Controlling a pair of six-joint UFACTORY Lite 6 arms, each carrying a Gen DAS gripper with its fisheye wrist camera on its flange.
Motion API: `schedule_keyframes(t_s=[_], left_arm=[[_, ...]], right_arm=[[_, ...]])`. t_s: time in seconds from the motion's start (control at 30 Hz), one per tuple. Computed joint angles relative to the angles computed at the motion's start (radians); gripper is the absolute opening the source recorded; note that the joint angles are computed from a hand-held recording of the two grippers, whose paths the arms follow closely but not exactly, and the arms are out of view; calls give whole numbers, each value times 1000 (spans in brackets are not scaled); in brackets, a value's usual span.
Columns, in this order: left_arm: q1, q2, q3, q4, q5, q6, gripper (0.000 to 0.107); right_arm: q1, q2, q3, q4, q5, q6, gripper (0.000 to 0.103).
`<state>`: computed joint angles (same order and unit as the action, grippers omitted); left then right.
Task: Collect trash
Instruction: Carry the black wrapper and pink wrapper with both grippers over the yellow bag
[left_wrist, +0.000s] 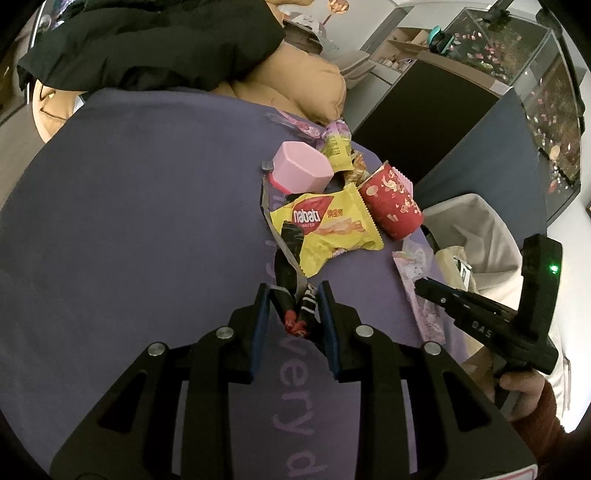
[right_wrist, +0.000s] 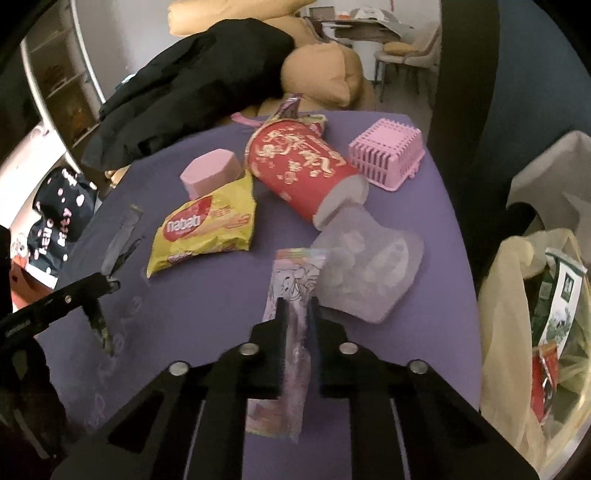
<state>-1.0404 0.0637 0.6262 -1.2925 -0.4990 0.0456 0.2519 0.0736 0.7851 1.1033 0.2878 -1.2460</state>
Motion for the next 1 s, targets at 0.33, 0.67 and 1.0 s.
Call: schedule_keyframes(t_s=[0.33,0.67,1.0], left_arm=[[-22,10,29,-53,-10,62,25],[-87,6,185,-364,-99,447,25],[-159,166,630,-593,-341,947,25]], right_arm=[[-60,-166,-95,50,66,-107,9],[-203,-350,-130,38,200,-156,9],[-489,-452,-76,93,433,-300,9]])
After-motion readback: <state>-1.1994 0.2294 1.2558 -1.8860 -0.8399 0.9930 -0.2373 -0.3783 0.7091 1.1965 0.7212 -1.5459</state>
